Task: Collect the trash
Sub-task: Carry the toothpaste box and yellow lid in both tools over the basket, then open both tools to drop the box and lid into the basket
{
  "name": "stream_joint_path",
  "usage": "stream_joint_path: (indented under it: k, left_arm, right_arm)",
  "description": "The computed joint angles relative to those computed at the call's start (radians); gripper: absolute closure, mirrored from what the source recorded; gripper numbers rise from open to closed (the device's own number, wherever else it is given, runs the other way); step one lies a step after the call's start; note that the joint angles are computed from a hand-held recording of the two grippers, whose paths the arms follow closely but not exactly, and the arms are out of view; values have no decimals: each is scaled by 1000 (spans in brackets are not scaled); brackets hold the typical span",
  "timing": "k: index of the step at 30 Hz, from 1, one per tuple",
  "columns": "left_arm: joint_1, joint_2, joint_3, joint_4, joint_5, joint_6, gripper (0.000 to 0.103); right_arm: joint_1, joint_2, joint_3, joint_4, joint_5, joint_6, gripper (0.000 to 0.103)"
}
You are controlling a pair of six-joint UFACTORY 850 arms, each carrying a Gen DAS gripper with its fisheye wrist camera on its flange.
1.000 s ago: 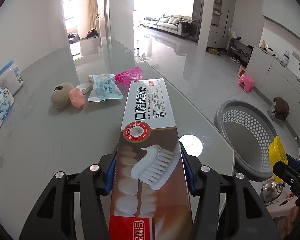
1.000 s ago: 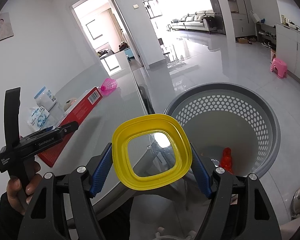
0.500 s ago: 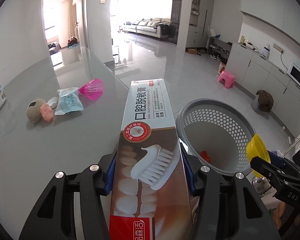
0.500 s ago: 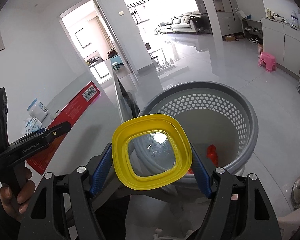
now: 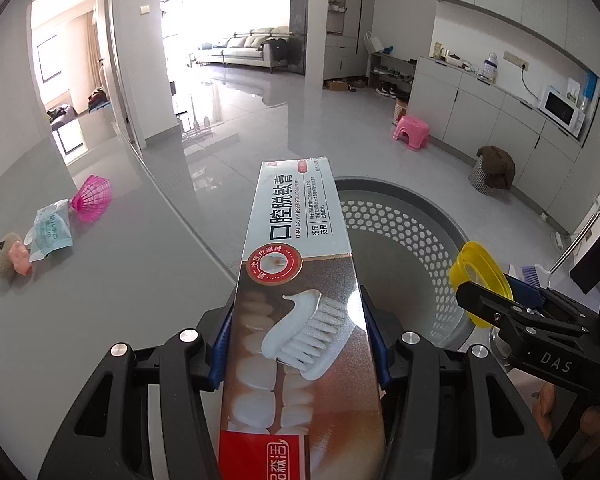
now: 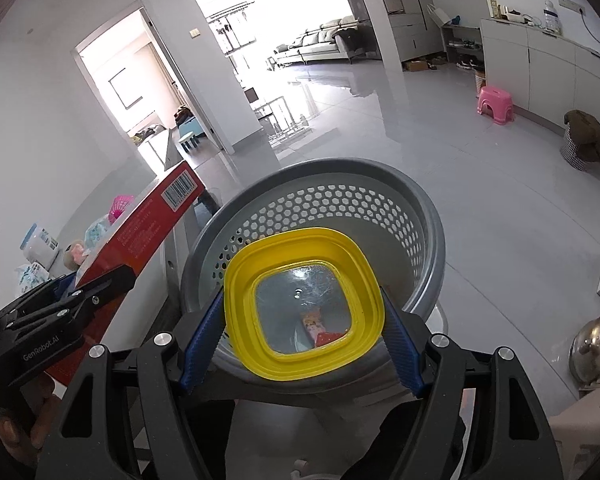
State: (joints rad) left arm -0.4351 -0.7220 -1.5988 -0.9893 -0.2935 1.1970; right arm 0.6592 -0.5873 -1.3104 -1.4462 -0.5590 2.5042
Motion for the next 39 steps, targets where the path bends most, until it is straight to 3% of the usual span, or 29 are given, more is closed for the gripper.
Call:
stream_joint_path:
  k: [19, 39]
  left_arm:
    - [-55, -100, -136, 391, -32, -398, 51]
    - [-59, -209, -282, 563, -136, -606, 50]
  right_arm:
    - [-68, -39, -16, -66, 109, 20, 32]
    - [-103, -78, -43, -61, 155, -23, 32]
